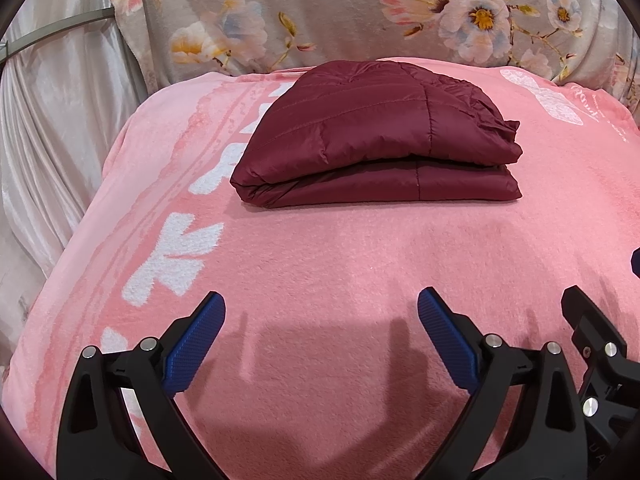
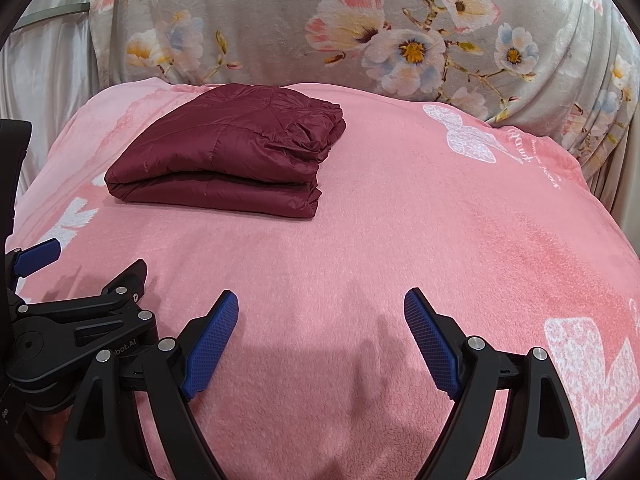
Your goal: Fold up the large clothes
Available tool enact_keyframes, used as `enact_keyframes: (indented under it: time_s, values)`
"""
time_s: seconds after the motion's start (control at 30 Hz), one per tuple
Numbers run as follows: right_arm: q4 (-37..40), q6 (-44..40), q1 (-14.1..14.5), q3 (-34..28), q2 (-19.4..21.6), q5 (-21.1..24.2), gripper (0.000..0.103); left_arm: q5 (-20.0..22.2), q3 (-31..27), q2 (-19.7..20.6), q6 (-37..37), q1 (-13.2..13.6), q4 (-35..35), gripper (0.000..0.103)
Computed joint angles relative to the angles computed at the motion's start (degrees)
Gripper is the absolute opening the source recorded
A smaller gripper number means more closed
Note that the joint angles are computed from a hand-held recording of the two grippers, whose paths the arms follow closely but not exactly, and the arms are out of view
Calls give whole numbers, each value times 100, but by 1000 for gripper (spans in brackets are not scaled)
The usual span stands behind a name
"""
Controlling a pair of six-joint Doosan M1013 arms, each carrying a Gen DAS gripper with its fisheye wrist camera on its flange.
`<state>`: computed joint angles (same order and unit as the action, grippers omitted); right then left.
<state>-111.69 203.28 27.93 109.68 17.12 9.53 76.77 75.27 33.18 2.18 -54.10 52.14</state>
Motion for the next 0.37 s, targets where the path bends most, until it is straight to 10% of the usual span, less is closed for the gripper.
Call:
enact_keyframes:
  time_s: [0.37]
  values:
    - [132,-129,1,-6,4,9,83,81,-36,25,25,-8,15,94]
